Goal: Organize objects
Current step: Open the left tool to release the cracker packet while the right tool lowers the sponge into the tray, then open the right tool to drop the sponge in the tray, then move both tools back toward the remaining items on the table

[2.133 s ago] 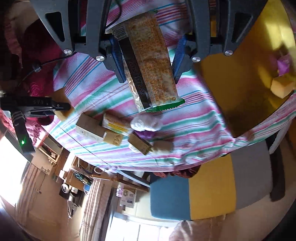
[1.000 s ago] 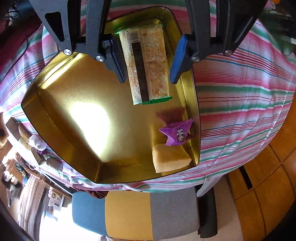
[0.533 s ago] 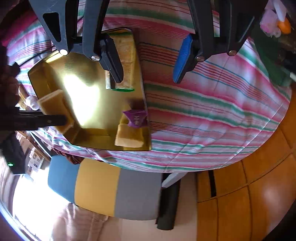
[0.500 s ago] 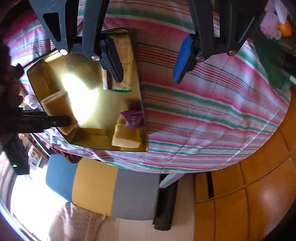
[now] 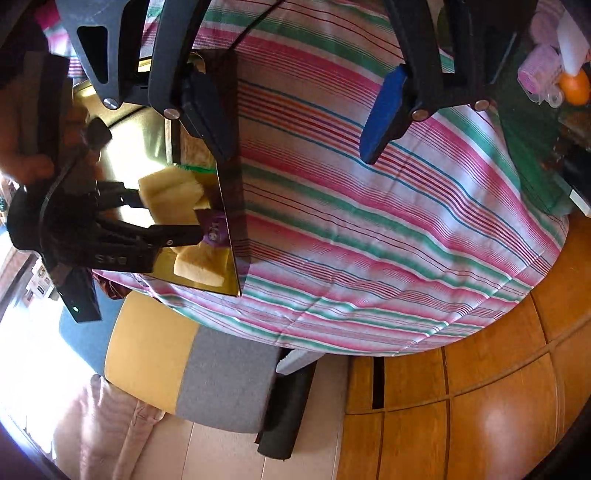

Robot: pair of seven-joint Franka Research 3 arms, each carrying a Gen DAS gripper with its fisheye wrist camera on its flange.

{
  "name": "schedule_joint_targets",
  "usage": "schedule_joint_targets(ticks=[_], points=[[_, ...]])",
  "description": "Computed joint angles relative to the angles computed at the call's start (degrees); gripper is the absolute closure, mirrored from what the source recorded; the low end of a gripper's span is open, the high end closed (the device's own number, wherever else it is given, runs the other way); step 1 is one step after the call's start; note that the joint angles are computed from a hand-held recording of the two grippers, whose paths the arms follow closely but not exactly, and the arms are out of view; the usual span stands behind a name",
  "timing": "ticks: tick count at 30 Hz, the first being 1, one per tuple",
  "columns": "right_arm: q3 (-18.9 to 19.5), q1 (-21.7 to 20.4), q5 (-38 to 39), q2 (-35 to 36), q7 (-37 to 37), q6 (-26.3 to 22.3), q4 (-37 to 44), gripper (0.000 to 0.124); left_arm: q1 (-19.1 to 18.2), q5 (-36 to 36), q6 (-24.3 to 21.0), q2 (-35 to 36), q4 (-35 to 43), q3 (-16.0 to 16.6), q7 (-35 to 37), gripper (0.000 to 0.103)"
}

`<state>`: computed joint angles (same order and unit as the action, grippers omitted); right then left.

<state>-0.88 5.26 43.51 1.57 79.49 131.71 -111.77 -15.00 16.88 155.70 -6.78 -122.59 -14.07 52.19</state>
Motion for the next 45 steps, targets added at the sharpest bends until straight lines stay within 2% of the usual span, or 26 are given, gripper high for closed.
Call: schedule_joint_targets(ticks=[8,18,25,30,36,45], points=[[-1.3,-0.3,1.5,-7.5,-3.6,3.8,-6.6,0.045,0.3,4.8,0.2,-0.3,0.8,-0.8,-2.6,0.025],[-2.2,-0.3,-8.4,-18.2,-5.6,7.3,-15.4,0.045,-0.6,8.9,0.4,-1.6,1.0,-2.0,-3.9,0.025],[-1.8,-1.8,-17.2,-25.5,-5.3,11.5,-21.8,0.045,-1.3,11.5,0.0,-2.0,1.5,-3.0,-5.2,0.023],[-2.8,-3.4,-20.2,-29.2,-4.7,12.8,-24.6,0.045,-2.3,11.8,-0.5,-1.5,2.4,-3.4,-4.4,0.023],[-4.1,-7.9,-24.9,-32.5,-3.4,12.7,-26.4,0.045,-3.7,12.1,-1.1,-0.2,4.4,-3.9,-2.9,0.022],[-5.8,-20.6,-36.4,-32.7,1.1,12.5,-25.8,0.045,-6.5,11.7,-1.2,3.6,8.7,-4.6,1.2,0.022]])
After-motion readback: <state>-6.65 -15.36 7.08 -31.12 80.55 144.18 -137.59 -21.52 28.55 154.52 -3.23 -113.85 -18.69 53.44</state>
